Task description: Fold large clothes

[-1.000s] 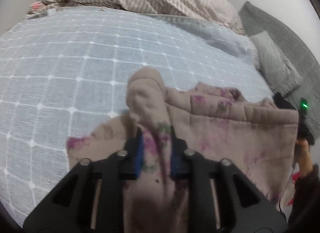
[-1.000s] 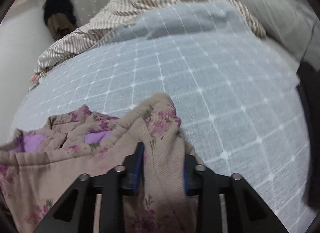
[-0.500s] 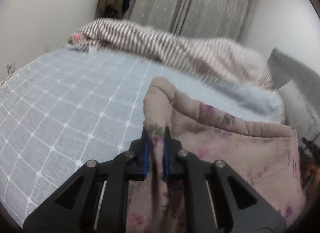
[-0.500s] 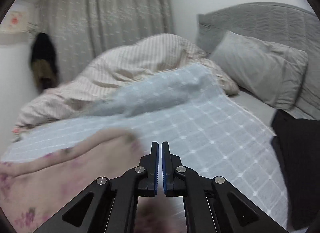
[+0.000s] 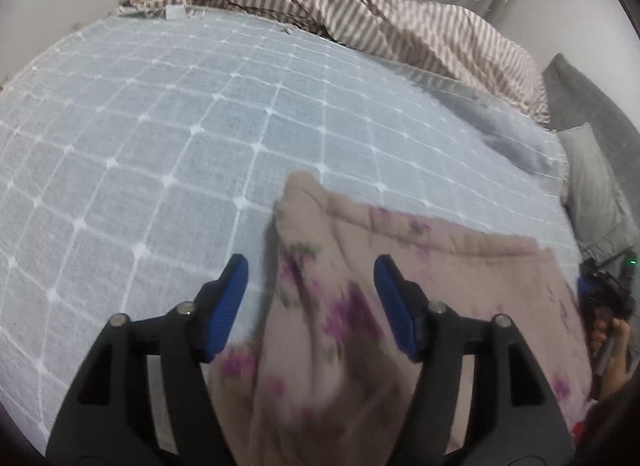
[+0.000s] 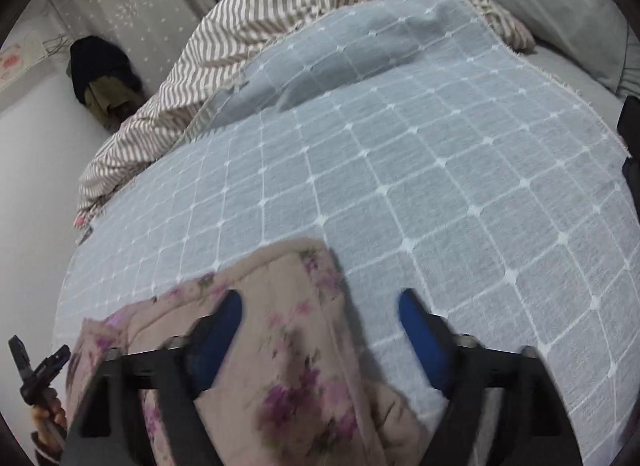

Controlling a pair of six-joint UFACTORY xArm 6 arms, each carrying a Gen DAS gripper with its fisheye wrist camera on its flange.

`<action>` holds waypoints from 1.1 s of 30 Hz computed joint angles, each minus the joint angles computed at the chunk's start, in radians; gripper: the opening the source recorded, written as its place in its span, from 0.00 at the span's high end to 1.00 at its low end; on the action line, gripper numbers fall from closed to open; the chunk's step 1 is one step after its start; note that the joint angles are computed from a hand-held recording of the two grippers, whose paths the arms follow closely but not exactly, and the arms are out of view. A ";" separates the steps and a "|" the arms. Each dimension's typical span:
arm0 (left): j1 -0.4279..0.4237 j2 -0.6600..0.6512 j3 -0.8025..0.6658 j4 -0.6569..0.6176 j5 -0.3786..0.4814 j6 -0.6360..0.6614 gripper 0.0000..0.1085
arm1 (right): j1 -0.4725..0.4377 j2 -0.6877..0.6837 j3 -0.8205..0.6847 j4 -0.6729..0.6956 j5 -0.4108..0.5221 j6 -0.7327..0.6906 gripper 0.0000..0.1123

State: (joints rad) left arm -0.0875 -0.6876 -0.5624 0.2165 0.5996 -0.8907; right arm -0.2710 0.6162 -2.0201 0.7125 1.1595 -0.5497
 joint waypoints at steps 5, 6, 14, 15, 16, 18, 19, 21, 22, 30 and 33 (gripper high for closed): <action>-0.021 0.004 0.057 -0.123 -0.049 0.035 0.43 | 0.023 -0.044 0.098 -0.081 -0.002 -0.018 0.39; -0.029 0.036 0.048 -0.107 -0.047 0.018 0.55 | 0.032 -0.044 0.104 -0.105 0.012 -0.014 0.59; -0.179 0.071 -0.135 0.227 0.298 -0.269 0.32 | 0.099 -0.276 0.415 -0.284 -0.295 0.036 0.54; -0.221 0.055 -0.152 0.256 0.347 -0.305 0.25 | 0.089 -0.342 0.480 -0.239 -0.317 -0.007 0.42; -0.275 0.039 -0.166 0.284 0.393 -0.354 0.21 | 0.081 -0.391 0.526 -0.207 -0.330 -0.036 0.32; -0.373 0.034 -0.201 0.309 0.485 -0.431 0.18 | 0.062 -0.528 0.666 -0.121 -0.373 -0.106 0.26; -0.407 0.032 -0.207 0.316 0.511 -0.458 0.14 | 0.054 -0.584 0.721 -0.085 -0.386 -0.129 0.24; -0.508 0.024 -0.225 0.315 0.580 -0.520 0.08 | 0.035 -0.725 0.860 -0.027 -0.394 -0.188 0.23; -0.544 0.024 -0.229 0.318 0.601 -0.547 0.07 | 0.032 -0.781 0.915 -0.041 -0.400 -0.196 0.23; -0.658 -0.117 -0.153 0.319 0.734 -0.647 0.07 | -0.087 -0.844 0.996 0.011 -0.253 -0.269 0.23; -0.517 -0.245 -0.040 0.208 0.611 -0.548 0.07 | -0.144 -0.716 0.862 0.051 -0.118 -0.270 0.23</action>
